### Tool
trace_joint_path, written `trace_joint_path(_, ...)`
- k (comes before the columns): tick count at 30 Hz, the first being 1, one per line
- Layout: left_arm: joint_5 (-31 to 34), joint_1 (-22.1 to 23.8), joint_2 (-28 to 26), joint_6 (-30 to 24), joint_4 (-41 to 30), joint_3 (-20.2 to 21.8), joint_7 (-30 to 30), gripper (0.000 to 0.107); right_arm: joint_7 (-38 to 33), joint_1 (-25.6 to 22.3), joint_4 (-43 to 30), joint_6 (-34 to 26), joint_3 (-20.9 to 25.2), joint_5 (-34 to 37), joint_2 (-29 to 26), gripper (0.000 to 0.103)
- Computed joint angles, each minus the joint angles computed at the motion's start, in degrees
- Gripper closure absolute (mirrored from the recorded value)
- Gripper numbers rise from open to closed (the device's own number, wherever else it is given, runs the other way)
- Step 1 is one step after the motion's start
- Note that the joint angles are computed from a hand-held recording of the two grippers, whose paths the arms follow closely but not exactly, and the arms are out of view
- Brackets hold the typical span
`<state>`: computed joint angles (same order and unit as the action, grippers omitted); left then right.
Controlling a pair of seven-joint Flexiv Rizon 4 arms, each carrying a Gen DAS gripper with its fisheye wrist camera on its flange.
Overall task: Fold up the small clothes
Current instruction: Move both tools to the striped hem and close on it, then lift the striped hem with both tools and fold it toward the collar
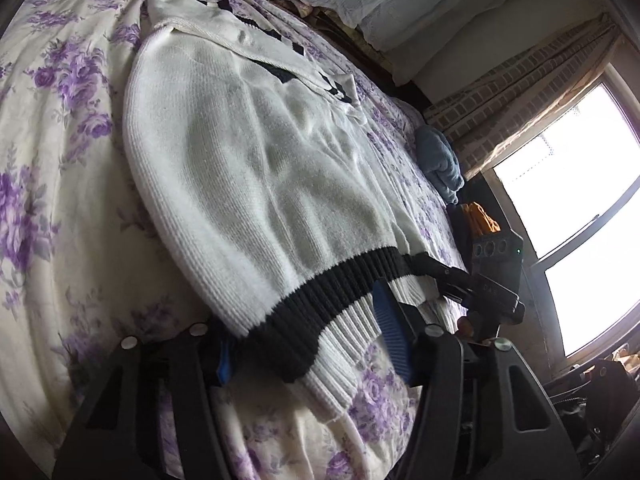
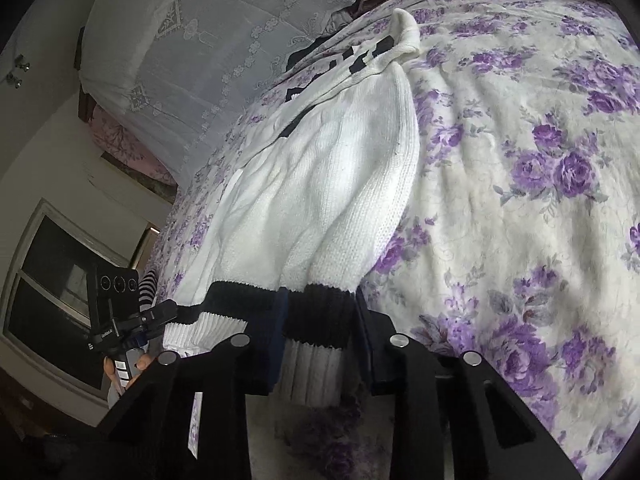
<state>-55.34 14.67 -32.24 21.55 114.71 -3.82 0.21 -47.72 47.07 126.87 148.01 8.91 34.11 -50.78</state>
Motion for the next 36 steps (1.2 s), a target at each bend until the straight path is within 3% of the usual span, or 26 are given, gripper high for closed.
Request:
trace_joint_path(5, 0.17, -0.53, -0.60, 0.52, -0.48, -0.15, -1.12, 0.050, -1.20, 0.37, -1.13, -1.94, -0.80, 0.32, 0.45, 0.071)
trace_joint_path(8, -0.85, -0.43, -0.68, 1.34, -0.32, -0.32, -1.29, 0.065, -0.29, -0.19, -1.21, -0.47, -0.26, 0.35, -0.18, 0.077)
trace_joint_path(9, -1.33, -0.59, -0.61, 2.22, -0.06, -0.32, -1.21, 0.079, -0.24, -0.06, -1.23, 0.07, -0.22, 0.62, -0.35, 0.078)
trace_joint_path(10, -1.66, -0.81, -0.63, 3.09, 0.08, -0.34, -1.34, 0.086, -0.54, 0.34, -1.36, 0.30, -0.40, 1.20, -0.39, 0.079)
trace_joint_path(13, -2.07, -0.40, -1.13, 2.82, -0.36, -0.63, -2.18, 0.092, -0.72, 0.49, -1.49, 1.16, -0.21, 1.79, -0.59, 0.079)
trace_joint_path(17, -3.29, -0.54, -0.03, 4.29, 0.90, -0.84, 0.19, 0.093, 0.43, -0.65, -1.03, 3.74, 0.85, 0.58, -1.41, 0.079)
trace_joint_path(21, -2.59, -1.43, 0.13, 6.05, 1.05, -0.49, 0.38, 0.092, 0.01, -1.05, -0.96, 1.84, 0.69, -0.77, -1.09, 0.079)
trace_joint_path(26, -1.03, -1.23, -0.25, 5.81, 0.63, -0.60, -0.67, 0.084, 1.82, -2.49, -0.33, 2.51, 1.38, -3.70, -1.60, 0.077)
trace_joint_path(31, -2.36, -0.91, 0.11, 5.79, 0.96, -0.95, -0.25, 0.093, 0.35, -0.01, -1.30, 2.38, 0.06, 0.11, -1.51, 0.080)
trace_joint_path(36, -2.85, -1.08, 1.43, 6.18, 1.26, -0.77, 1.00, 0.093, -0.65, 0.10, -0.98, 2.38, 0.04, 1.29, -0.33, 0.080)
